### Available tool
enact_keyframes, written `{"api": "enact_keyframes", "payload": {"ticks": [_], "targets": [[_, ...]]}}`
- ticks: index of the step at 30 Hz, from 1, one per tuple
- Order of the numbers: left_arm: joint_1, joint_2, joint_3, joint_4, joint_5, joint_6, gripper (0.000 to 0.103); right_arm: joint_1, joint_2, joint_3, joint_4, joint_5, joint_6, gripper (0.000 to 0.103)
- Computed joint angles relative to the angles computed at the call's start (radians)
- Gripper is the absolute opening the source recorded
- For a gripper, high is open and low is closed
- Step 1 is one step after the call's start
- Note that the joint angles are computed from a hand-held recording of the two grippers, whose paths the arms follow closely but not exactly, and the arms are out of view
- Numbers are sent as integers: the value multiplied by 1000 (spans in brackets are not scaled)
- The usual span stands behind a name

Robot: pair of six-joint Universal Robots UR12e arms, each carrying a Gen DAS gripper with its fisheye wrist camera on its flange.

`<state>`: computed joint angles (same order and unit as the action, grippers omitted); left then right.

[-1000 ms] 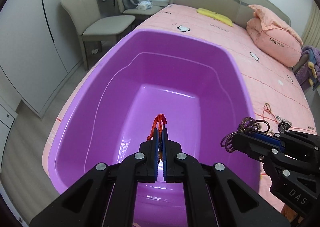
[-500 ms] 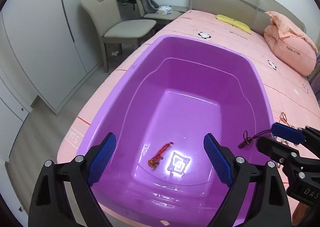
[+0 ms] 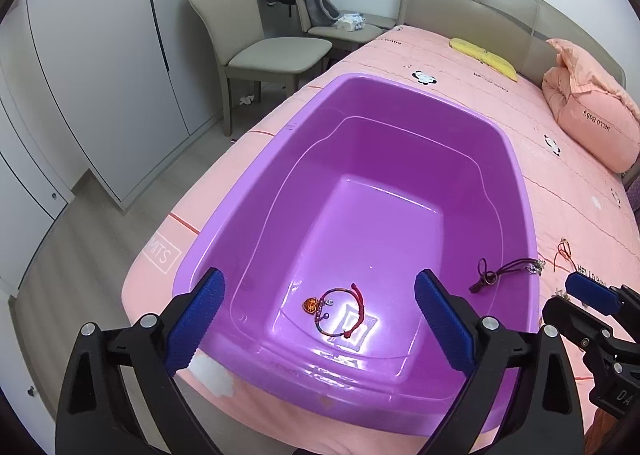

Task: Organize jewelry
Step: 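Withdraw both open tools from the basin back over the bed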

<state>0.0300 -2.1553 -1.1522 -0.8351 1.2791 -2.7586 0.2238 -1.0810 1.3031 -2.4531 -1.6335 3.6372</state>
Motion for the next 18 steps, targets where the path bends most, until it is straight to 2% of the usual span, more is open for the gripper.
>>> {"api": "enact_keyframes", "payload": {"ticks": [18], "targets": [[-13, 98, -131, 22, -35, 61, 95, 20, -103, 151, -81, -76, 52, 60]]}}
